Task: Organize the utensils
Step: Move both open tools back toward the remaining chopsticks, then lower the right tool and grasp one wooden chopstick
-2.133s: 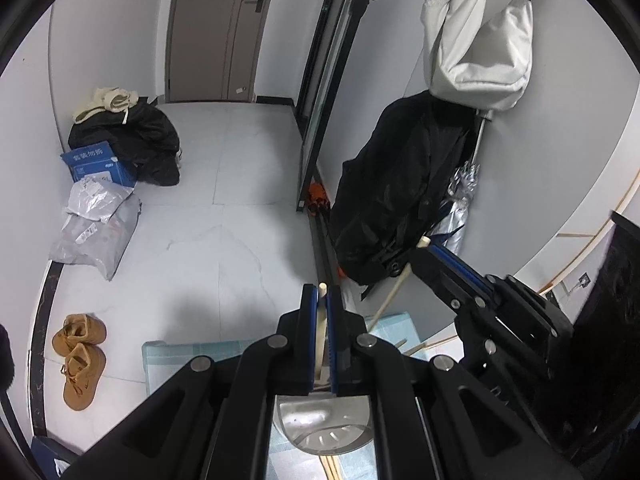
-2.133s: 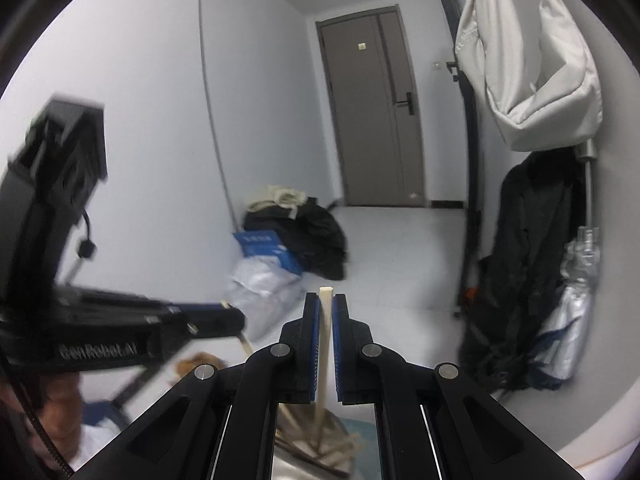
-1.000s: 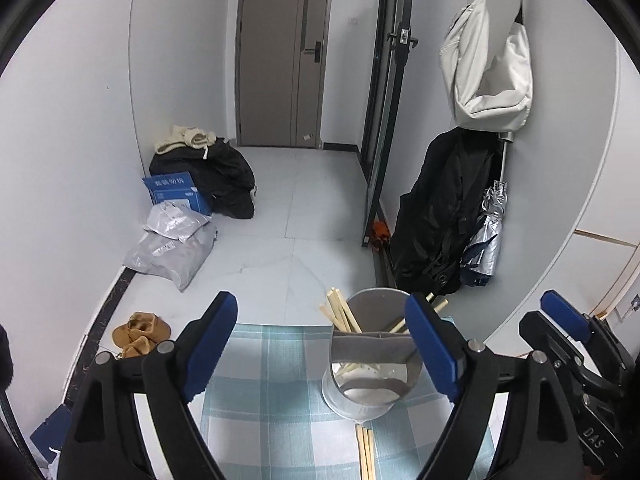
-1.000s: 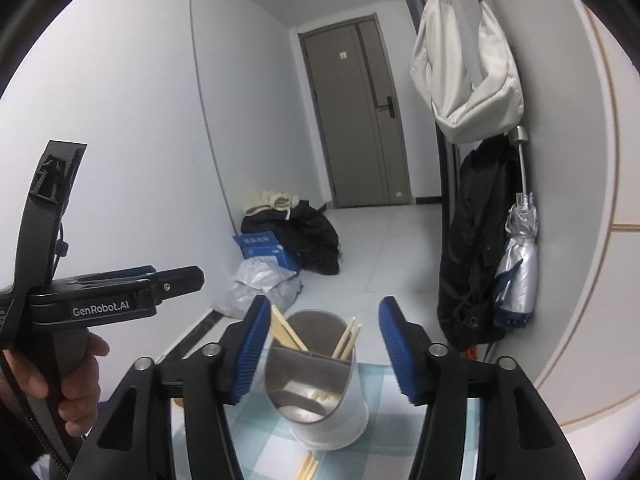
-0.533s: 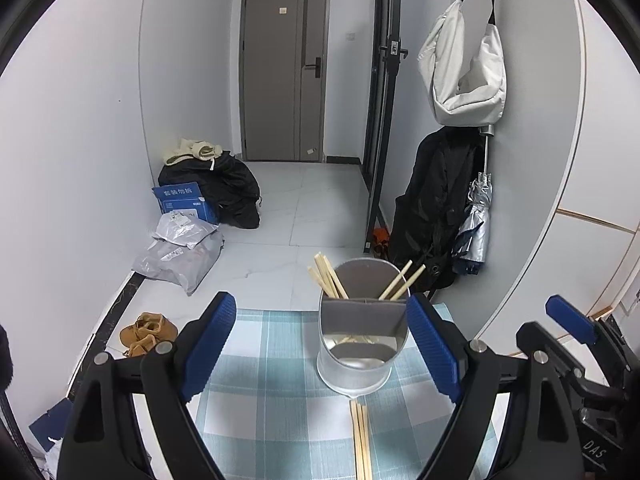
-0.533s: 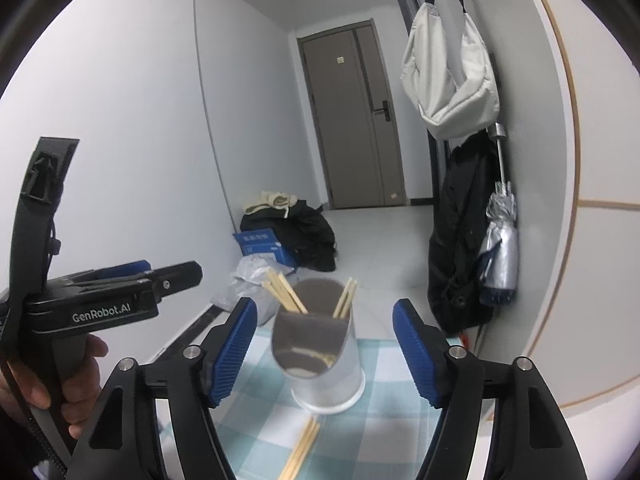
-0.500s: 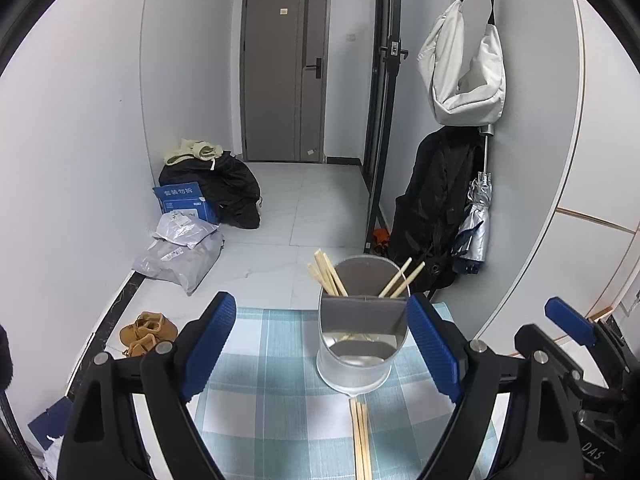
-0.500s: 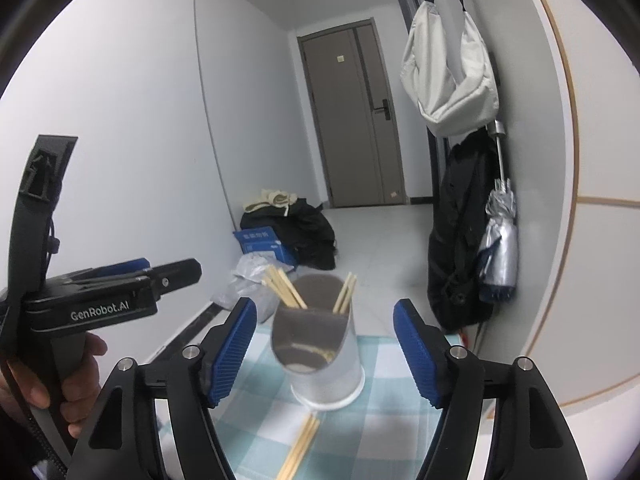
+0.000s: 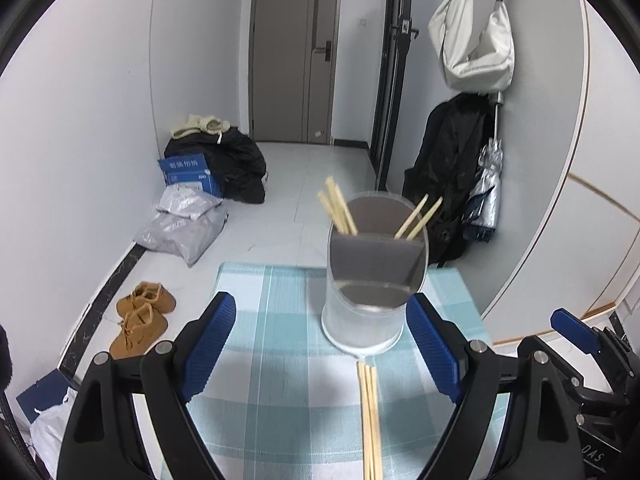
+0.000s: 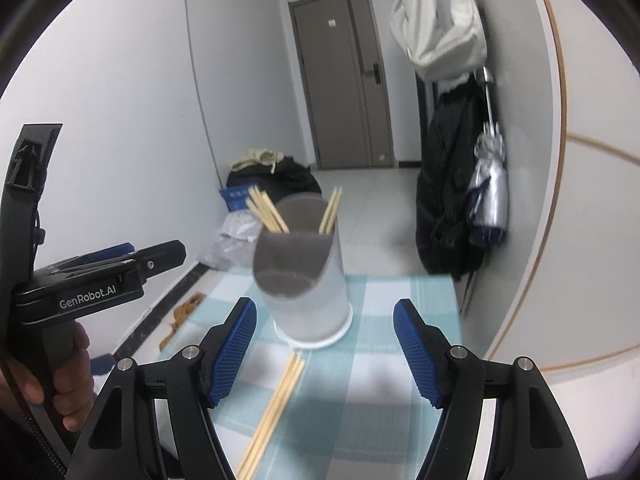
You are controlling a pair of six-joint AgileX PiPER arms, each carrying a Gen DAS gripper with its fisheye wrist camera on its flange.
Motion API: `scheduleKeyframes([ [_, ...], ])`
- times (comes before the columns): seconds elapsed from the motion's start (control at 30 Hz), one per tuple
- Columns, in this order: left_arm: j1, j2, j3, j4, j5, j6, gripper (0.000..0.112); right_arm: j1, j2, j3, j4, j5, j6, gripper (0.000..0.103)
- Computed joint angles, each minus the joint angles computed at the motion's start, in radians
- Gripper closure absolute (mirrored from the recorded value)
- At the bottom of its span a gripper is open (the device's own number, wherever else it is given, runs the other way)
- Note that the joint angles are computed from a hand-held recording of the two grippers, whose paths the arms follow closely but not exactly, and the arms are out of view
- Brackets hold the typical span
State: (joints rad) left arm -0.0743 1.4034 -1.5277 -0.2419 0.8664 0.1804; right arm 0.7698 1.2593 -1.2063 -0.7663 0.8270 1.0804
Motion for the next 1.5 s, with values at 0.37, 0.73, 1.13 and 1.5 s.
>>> scheduleKeyframes([
  [0.37,0.048,0.055,0.111,-0.019,-0.012,0.024,0.028,-0.114,0.121,0.024,0.335,-0.031,-0.218,0.032],
  [0.73,0.119,0.092,0.031,-0.043,0.083,0.052,0.028,-0.136,0.35,-0.097,0.473,0.017,-0.398,0.037],
  [1.13,0.177,0.13,-0.005,-0.079,0.111,0.084,0.028,-0.085,0.507,-0.253,0.433,0.155,-0.344,0.067],
  [1.5,0.219,0.156,-0.036,-0.095,0.142,0.055,0.028,-0.077,0.571,-0.357,0.486,0.233,-0.434,0.092],
])
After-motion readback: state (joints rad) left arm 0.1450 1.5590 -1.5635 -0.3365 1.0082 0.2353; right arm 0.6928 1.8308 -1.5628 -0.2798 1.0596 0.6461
